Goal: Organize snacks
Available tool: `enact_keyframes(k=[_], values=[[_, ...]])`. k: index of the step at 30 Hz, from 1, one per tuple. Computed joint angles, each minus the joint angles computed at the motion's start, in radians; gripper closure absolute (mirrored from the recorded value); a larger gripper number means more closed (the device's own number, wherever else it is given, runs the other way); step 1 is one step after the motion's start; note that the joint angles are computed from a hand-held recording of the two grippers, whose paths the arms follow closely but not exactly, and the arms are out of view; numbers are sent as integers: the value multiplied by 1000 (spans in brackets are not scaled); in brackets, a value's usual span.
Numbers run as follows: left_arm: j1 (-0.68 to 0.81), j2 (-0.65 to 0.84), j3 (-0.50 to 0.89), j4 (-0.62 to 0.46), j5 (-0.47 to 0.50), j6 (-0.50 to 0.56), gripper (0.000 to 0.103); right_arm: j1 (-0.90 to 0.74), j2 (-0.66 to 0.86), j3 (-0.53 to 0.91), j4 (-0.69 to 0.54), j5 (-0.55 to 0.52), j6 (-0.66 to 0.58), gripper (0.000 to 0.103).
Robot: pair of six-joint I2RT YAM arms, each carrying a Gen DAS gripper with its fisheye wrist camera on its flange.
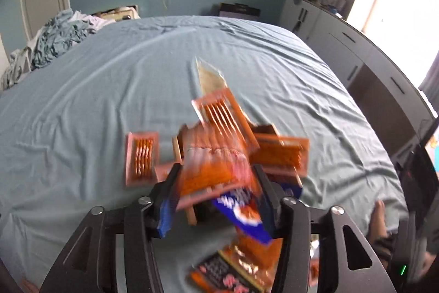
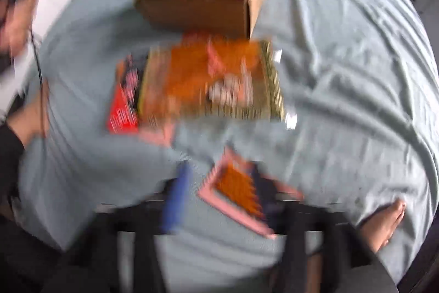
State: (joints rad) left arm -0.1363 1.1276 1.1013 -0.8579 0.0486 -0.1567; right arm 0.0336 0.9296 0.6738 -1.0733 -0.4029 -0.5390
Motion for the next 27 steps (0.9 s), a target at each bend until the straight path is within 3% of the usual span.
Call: enact_keyframes(k=[2, 3, 7, 9, 11, 13, 16, 18, 20, 21, 22, 24, 25, 27], values=[[-29, 40, 14, 30, -53, -11, 34, 116, -27, -63, 62, 125, 28, 39], [-52, 60, 20, 37, -92, -13, 21, 164, -19, -83, 98, 174, 41, 39], [-84, 27, -33, 19, -148, 15, 19, 395, 86, -193, 311, 395, 105, 37], [-73, -32, -92, -2, -134, 34, 19, 447, 100, -209, 379, 446, 134, 22], [-59, -90, -144, -30, -113, 55, 19, 465, 124, -204, 421, 467, 142, 3], [-23, -139, -185, -72, -64, 96, 19, 446, 190, -186, 438, 439, 163, 1], [10, -210, -237, -140, -57, 146, 19, 320, 302, -134, 403, 306, 205, 2], [49, -256, -260, -187, -33, 186, 19, 300, 304, -116, 359, 267, 203, 10], [119, -306, -272, -235, 20, 253, 19, 316, 293, -90, 299, 270, 219, 34], [151, -336, -282, -257, 39, 288, 19, 333, 280, -75, 274, 285, 234, 41], [184, -351, -290, -270, 55, 325, 19, 342, 261, -65, 246, 288, 237, 57], [255, -385, -319, -300, 78, 411, 19, 346, 202, -59, 179, 248, 234, 66], [278, -395, -335, -312, 77, 442, 19, 359, 189, -52, 161, 246, 239, 83], [327, -415, -365, -333, 76, 497, 19, 393, 155, -18, 119, 243, 268, 93]])
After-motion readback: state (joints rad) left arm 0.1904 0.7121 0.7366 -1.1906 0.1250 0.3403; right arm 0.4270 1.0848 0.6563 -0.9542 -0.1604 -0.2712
